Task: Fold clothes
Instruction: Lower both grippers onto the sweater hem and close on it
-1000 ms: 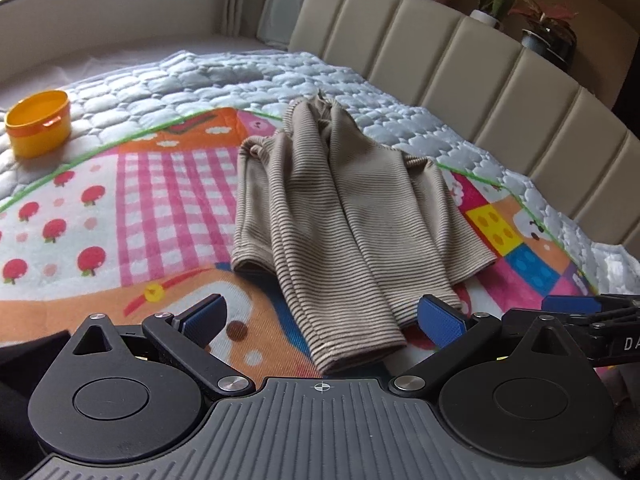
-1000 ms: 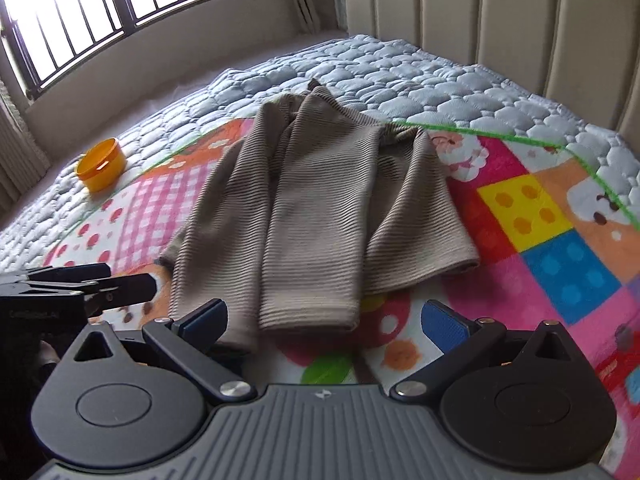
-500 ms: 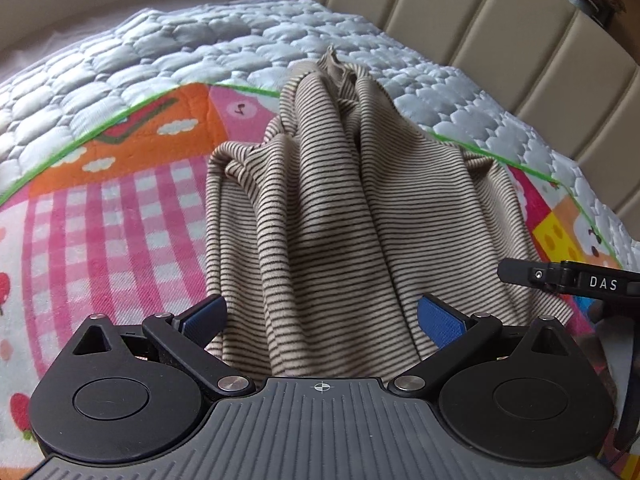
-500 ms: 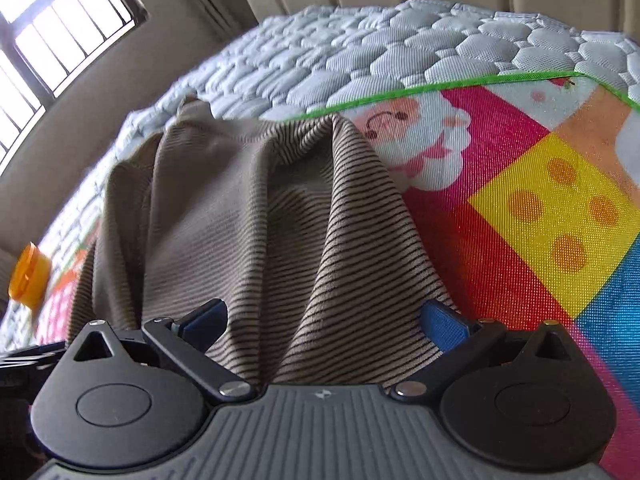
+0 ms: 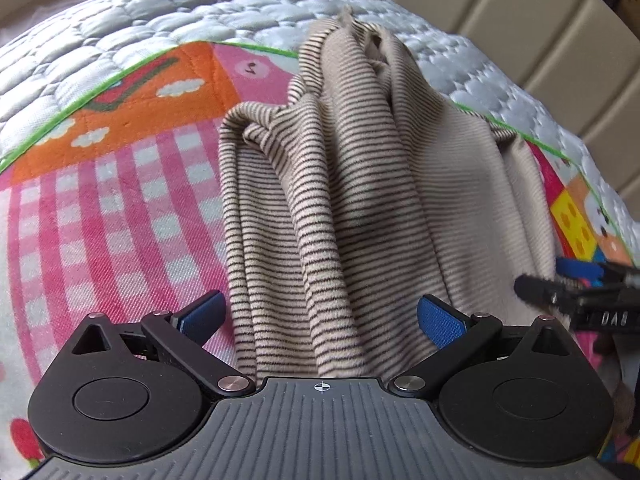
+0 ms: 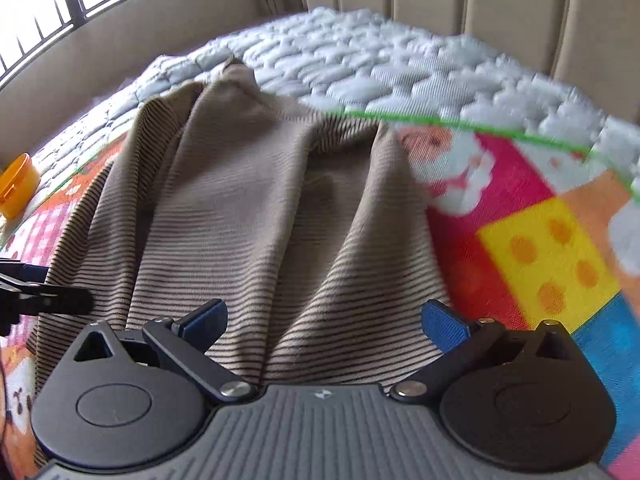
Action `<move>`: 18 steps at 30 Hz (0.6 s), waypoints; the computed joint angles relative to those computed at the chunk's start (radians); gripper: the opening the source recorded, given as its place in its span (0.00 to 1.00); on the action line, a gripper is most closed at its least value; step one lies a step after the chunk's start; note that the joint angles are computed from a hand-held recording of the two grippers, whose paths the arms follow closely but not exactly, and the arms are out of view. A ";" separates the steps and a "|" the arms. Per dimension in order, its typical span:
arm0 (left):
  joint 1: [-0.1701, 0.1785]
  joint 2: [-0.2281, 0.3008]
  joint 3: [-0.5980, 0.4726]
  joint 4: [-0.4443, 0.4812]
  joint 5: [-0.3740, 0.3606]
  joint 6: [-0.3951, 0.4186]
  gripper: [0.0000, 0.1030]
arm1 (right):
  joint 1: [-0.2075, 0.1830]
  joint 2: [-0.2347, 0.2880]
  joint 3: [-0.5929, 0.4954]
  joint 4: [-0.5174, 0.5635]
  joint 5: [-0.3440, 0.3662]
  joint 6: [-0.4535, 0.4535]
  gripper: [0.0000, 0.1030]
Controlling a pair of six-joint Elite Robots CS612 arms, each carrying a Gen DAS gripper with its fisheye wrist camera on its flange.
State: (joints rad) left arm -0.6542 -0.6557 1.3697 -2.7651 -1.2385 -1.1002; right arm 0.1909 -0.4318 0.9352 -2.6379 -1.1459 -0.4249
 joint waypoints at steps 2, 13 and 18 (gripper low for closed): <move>0.003 -0.013 0.033 -0.060 -0.024 0.019 1.00 | -0.008 -0.010 0.045 -0.152 0.005 -0.026 1.00; 0.001 -0.017 0.059 -0.118 0.030 -0.018 0.76 | 0.003 0.133 -0.248 0.093 -0.022 0.072 0.42; -0.008 -0.013 0.017 -0.008 0.045 0.000 0.59 | 0.009 0.067 -0.128 0.086 -0.034 -0.099 0.29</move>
State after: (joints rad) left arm -0.6621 -0.6682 1.3871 -2.7726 -1.1932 -1.0998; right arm 0.1997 -0.3649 0.8075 -2.5516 -1.1799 -0.5240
